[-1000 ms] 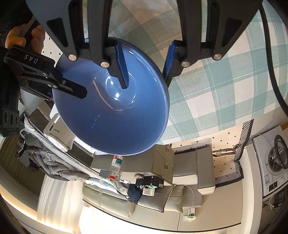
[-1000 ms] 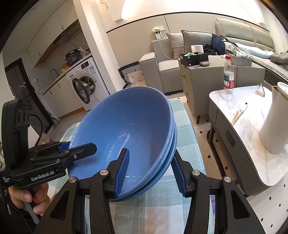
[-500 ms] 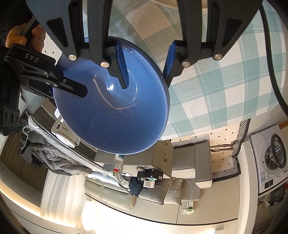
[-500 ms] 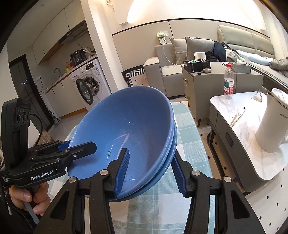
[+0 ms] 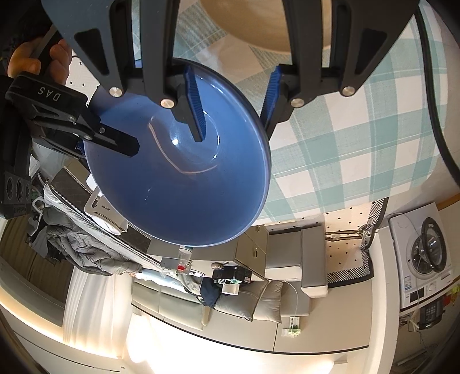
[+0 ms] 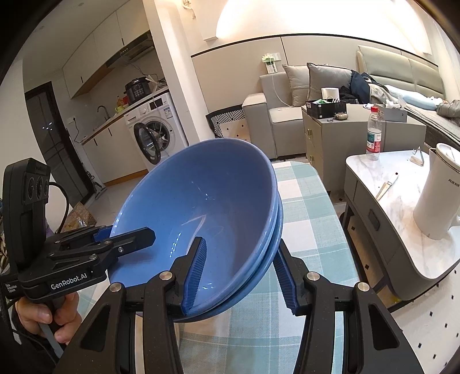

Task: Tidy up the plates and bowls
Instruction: 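Lower the nested blue bowls onto the cream plates with both grippers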

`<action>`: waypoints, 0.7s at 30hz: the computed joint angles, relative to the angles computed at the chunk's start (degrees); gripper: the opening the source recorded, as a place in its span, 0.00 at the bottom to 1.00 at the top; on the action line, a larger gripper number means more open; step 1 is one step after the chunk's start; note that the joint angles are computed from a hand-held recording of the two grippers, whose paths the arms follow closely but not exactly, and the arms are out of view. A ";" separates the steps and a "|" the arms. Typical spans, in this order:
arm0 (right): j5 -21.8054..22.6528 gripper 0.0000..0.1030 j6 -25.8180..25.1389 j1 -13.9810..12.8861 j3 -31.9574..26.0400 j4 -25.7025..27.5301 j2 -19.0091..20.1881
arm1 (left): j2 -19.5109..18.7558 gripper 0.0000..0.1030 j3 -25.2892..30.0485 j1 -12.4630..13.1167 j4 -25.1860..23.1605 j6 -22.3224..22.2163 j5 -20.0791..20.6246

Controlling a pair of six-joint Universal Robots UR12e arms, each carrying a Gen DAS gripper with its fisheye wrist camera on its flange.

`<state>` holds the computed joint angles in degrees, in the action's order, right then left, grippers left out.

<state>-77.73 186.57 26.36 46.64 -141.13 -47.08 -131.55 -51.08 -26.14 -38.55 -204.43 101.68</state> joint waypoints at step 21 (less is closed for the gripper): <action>1.43 0.48 -0.08 2.53 10.75 -7.86 -5.61 | 7.38 0.39 -12.64 -2.17 5.57 -1.72 6.88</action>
